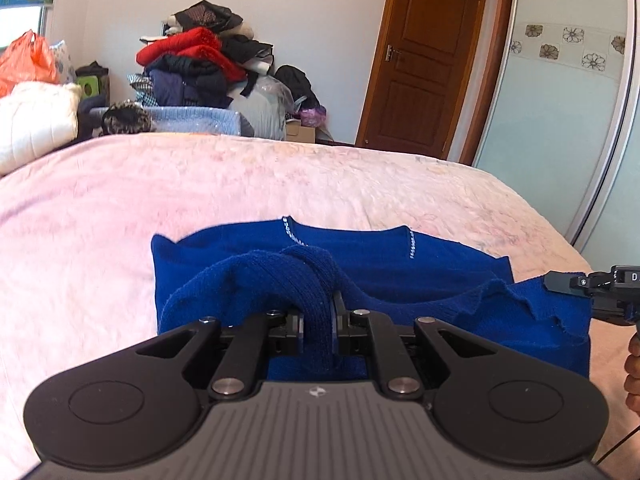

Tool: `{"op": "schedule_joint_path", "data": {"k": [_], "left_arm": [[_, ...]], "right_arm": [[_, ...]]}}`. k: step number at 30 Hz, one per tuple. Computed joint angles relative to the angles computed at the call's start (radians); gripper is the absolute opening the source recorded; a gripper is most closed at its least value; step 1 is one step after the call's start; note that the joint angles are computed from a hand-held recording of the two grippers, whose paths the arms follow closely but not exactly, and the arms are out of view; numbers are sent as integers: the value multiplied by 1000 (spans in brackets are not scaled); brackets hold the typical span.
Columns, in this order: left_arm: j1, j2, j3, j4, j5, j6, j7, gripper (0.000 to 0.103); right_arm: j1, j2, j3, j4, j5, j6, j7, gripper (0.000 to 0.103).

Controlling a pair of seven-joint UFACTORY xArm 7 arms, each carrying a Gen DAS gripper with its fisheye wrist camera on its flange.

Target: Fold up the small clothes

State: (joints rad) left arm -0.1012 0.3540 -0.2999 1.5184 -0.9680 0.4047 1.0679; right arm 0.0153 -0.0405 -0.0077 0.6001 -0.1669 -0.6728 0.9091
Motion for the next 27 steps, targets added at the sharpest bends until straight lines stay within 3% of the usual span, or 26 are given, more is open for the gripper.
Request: {"op": "schedule_joint_path", "data": {"k": [4,13,27], "left_arm": [[-35,41,23,45,97,-19,-95,11],[-32,100,-5,92,246,-62,-203,11],[7,120,-68,98,323,-137,-217,11]], "right_arm": [[-9,23,-3,24,5,-3,-20,14],[-24,72,7,64,40,10,-48,14],[-11,88,19,89,114,6,-117,14]]}}
